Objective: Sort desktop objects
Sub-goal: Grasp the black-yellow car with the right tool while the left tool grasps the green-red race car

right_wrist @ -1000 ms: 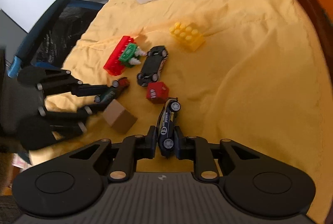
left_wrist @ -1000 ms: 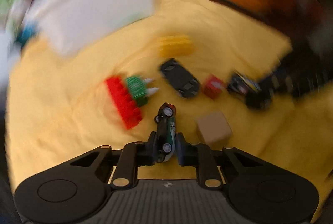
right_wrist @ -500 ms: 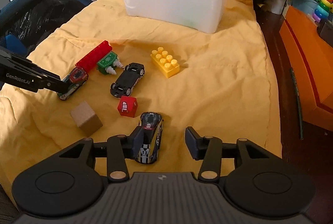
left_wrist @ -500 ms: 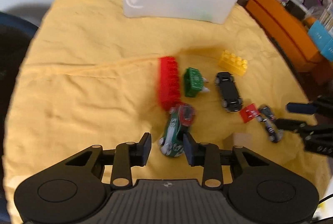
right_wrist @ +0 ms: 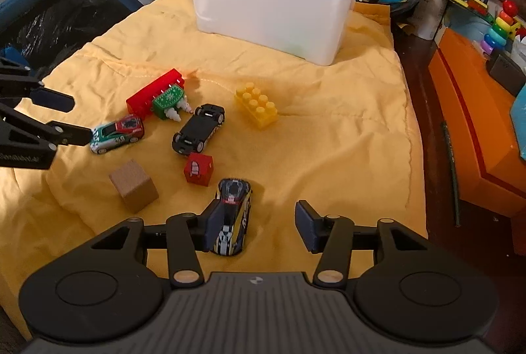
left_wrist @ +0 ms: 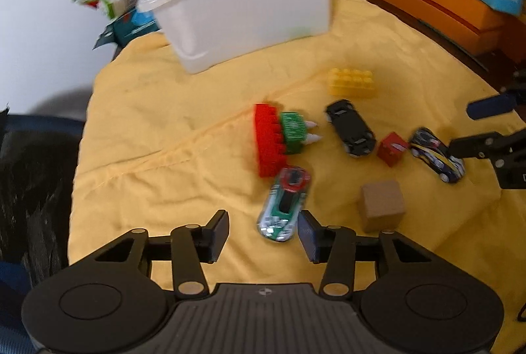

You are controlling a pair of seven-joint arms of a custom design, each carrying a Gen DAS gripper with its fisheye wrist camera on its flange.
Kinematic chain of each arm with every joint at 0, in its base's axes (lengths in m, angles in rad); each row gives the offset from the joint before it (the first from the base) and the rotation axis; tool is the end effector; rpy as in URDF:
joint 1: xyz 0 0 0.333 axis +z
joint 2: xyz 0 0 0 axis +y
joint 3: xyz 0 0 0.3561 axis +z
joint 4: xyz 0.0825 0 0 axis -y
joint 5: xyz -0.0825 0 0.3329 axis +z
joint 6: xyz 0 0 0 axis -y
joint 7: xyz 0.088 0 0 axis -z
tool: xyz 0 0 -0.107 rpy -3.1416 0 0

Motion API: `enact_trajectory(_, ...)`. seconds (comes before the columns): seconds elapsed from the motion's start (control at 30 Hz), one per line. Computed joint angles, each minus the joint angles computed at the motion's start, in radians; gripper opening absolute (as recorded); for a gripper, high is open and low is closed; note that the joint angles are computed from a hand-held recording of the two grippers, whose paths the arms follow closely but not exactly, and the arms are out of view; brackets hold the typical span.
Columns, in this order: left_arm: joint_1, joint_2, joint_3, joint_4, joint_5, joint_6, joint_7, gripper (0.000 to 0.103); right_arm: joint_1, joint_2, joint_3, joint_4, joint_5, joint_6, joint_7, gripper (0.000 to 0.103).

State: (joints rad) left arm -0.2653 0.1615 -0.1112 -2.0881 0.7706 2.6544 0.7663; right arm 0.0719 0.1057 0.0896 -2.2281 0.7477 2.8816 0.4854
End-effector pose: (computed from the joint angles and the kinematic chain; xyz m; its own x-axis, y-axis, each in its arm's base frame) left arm 0.5219 -0.2238 0.4575 -0.1170 -0.9695 -0.2151 -0.8212 0.2163 -0.5281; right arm 0.5369 0.0464 0.4512 0.5214 -0.8513 0.0580 -0.6672 -0.4491 -0.5942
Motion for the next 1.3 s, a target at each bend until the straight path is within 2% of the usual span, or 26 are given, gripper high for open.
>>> enact_trajectory(0.23, -0.019, 0.03, 0.005, 0.012, 0.038, -0.004, 0.016, 0.05, 0.001, -0.01, -0.008, -0.019, -0.004, 0.02, 0.028, 0.055)
enact_trajectory(0.4, -0.018, 0.04, 0.011, 0.005, 0.032, 0.001, 0.03, 0.05, 0.002, -0.016, 0.001, -0.028, 0.052, 0.035, -0.017, 0.06)
enact_trajectory(0.53, -0.019, 0.049, 0.019, 0.004, 0.038, 0.018, 0.041, 0.05, 0.013, -0.008, 0.002, -0.026, 0.036, 0.02, 0.003, 0.061)
enact_trajectory(0.7, -0.02, 0.062, 0.03, 0.014, 0.047, 0.038, 0.061, 0.053, 0.034, 0.015, 0.015, -0.031, -0.012, 0.05, 0.049, 0.06)
enact_trajectory(0.83, -0.024, 0.08, 0.043, 0.027, 0.057, 0.065, 0.074, 0.054, 0.037, 0.036, 0.02, -0.037, -0.101, 0.064, 0.143, 0.057)
enact_trajectory(0.97, -0.021, 0.087, 0.054, 0.025, 0.055, 0.104, 0.08, 0.053, 0.0, 0.038, 0.052, -0.032, -0.071, 0.048, 0.137, 0.052)
enact_trajectory(1.0, -0.011, 0.087, 0.049, 0.02, 0.025, 0.12, 0.104, 0.048, -0.002, 0.038, 0.053, -0.031, -0.07, 0.044, 0.139, 0.049)
enact_trajectory(1.03, 0.005, 0.087, 0.037, 0.014, -0.028, 0.139, 0.143, 0.037, -0.004, 0.038, 0.055, -0.028, -0.068, 0.041, 0.14, 0.042)
enact_trajectory(1.07, 0.015, 0.086, 0.029, 0.009, -0.078, 0.15, 0.178, 0.035, -0.003, 0.037, 0.054, -0.027, -0.071, 0.04, 0.146, 0.034)
enact_trajectory(1.3, -0.019, 0.066, 0.051, 0.004, -0.137, 0.136, 0.238, 0.034, -0.002, 0.025, 0.051, -0.026, -0.073, 0.035, 0.157, 0.033)
